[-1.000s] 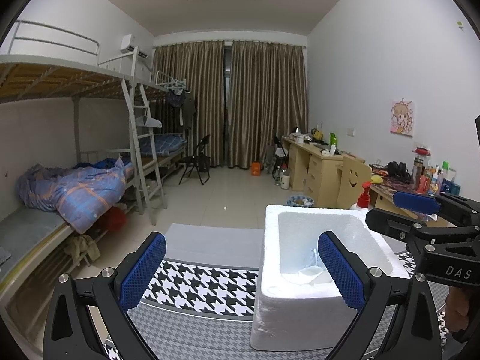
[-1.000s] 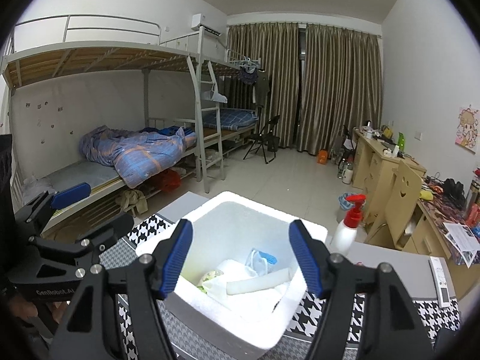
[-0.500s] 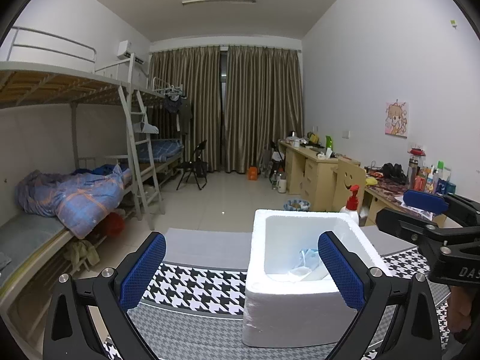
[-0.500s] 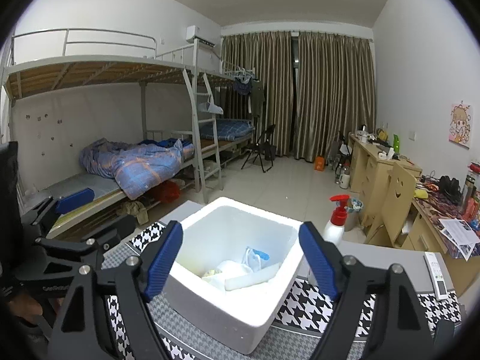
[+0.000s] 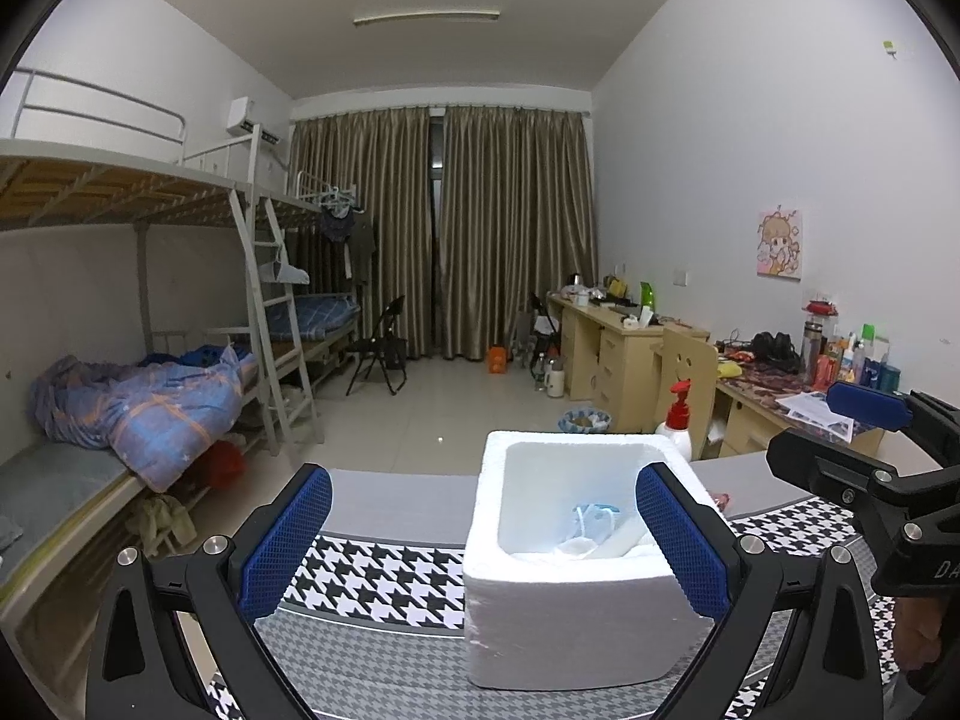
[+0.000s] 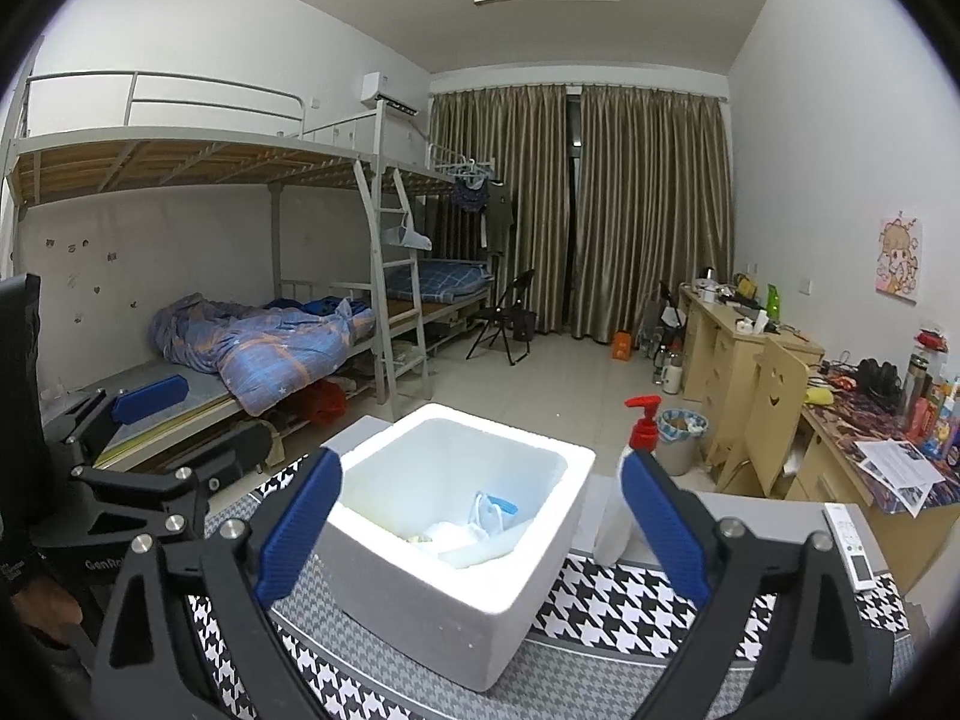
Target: Organize soft objects
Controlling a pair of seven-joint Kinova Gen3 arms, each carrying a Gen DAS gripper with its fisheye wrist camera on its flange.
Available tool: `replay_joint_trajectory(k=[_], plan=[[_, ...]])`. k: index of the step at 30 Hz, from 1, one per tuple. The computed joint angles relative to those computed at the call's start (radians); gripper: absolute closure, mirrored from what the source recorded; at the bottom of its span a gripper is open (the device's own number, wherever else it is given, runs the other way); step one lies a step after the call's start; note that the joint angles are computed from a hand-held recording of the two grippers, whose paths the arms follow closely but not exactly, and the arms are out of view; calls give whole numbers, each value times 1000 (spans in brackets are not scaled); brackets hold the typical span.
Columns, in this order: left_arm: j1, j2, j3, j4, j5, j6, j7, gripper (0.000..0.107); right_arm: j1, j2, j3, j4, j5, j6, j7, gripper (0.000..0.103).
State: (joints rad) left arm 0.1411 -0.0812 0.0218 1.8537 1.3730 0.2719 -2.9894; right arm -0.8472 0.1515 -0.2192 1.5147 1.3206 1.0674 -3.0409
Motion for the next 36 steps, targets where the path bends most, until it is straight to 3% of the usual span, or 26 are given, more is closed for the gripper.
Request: replay_joint_trajectory(k=[11,17,27,31,36], plan=[[0,-53,-10,42,58,41,-74,6,-37,-32,-41,69,69,87,-87,3],[-6,-94,-8,89,139,48,-160,6,-54,-37,-65,89,74,141,-132,3],[-41,-149,-7,147,158,102,-185,6,-94,-33,-90,128,101,216,-196,1],[-49,-161,9,163,165,86,-191,6,-106,-37,-96,147,113,240,-228,1],[-72,-183,21,197,234,103,-254,6,-119,-42,-108,173,125,272,-261,1]])
